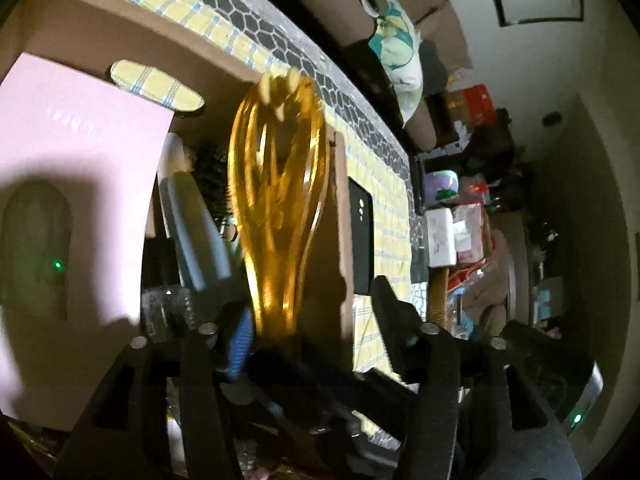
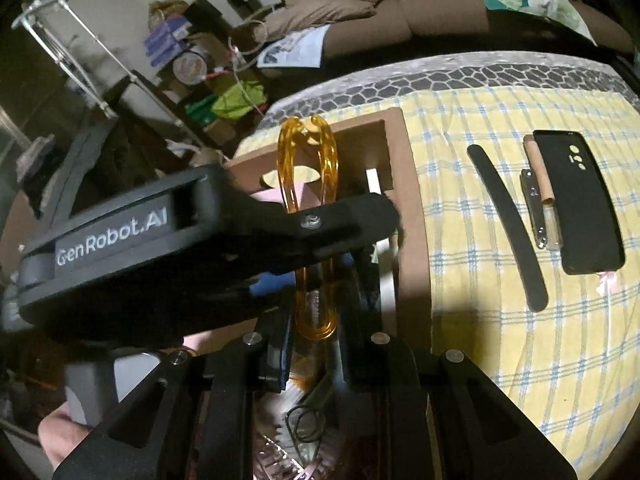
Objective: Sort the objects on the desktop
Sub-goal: 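Carry the orange clip over the box and open the right gripper, then move the right gripper over the table to the black phone case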
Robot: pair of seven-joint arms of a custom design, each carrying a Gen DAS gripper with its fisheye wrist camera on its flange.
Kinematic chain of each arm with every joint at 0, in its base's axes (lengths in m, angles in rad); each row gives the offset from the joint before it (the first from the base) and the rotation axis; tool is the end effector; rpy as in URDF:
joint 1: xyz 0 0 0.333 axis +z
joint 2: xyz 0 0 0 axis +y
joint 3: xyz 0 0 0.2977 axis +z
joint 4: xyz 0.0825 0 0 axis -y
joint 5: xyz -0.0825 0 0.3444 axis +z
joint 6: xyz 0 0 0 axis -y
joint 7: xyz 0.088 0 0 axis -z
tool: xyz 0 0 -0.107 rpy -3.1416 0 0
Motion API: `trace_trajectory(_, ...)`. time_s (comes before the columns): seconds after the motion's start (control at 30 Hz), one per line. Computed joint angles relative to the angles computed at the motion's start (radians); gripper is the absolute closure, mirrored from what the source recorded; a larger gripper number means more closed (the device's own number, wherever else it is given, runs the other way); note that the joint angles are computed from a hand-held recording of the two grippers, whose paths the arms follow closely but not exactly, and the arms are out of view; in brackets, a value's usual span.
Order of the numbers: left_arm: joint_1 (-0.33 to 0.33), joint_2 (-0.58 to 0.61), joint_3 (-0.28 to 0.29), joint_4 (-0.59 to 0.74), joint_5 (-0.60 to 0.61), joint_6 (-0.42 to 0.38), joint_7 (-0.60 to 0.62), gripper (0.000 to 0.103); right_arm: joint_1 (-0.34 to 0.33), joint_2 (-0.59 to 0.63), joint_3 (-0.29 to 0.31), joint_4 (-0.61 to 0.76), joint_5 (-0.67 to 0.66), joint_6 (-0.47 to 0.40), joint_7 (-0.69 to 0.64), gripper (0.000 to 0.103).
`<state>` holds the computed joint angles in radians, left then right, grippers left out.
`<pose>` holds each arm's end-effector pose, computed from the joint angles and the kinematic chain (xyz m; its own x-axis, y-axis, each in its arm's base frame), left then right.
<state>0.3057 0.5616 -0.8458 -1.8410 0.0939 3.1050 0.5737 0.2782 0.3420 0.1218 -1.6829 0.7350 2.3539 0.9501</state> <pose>0.5973 -0.2604 0.4215 0.3113 -0.5199 0.7955 -0.7580 -0.6407 -0.1221 0.5916 0.2505 0.4410 0.5753 -0.6943 -0.4324 -0.7978 -0.3599 -0.4837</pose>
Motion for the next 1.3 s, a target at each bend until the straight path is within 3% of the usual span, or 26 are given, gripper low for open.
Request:
trace_trajectory(0.07,-0.036,-0.07,0.059,-0.034,-0.009,0.007,-0.05,0.023,0.011,0.002,-0.007,0.004,-0.025,0.004,0.027,0.084)
trace_trajectory(0.27,-0.083,-0.23,0.169,-0.158,-0.02,0.052,-0.154,0.02,0.019,-0.018,-0.015,-0.018,-0.062,0.001,0.088,0.083)
trace_trajectory(0.4,0.01,-0.216,0.081,-0.235,-0.029,0.121,-0.178,0.021,0.023,-0.05,-0.017,-0.055,-0.069,0.002,0.12,0.078)
trace_trajectory(0.5,0.027,-0.202,0.063,-0.286,-0.019,0.186,-0.239,0.021,0.014,-0.065,-0.014,-0.065,-0.049,-0.023,0.126,0.065)
trace_trajectory(0.57,0.011,-0.2,0.066,-0.313,-0.011,0.245,-0.279,0.021,0.012,-0.089,-0.016,-0.085,-0.051,-0.022,0.11,0.054)
trace_trajectory(0.6,-0.002,-0.202,0.077,-0.307,0.0,0.237,-0.289,0.02,0.01,-0.098,-0.018,-0.091,-0.051,-0.027,0.104,0.053)
trace_trajectory(0.67,-0.047,-0.234,0.118,-0.285,0.025,0.182,-0.3,0.019,0.005,-0.119,-0.022,-0.102,-0.055,-0.036,0.082,0.047)
trace_trajectory(0.77,-0.165,-0.312,0.244,-0.278,0.067,0.124,-0.347,0.007,-0.011,-0.159,-0.029,-0.129,-0.043,-0.038,0.009,0.043)
trace_trajectory(1.03,-0.404,-0.393,0.451,-0.203,0.158,-0.086,-0.396,0.002,-0.039,-0.257,-0.062,-0.233,-0.045,0.067,-0.137,0.03)
trace_trajectory(1.1,-0.436,-0.398,0.464,-0.183,0.145,-0.136,-0.37,0.0,-0.047,-0.263,-0.07,-0.244,-0.059,0.091,-0.155,0.028)
trace_trajectory(1.17,-0.489,-0.384,0.491,-0.113,0.169,-0.262,-0.366,0.0,-0.057,-0.26,-0.077,-0.245,-0.065,0.097,-0.17,0.019)
trace_trajectory(1.3,-0.589,-0.376,0.557,-0.044,0.257,-0.405,-0.433,0.0,-0.072,-0.267,-0.085,-0.266,-0.078,0.136,-0.199,0.01)
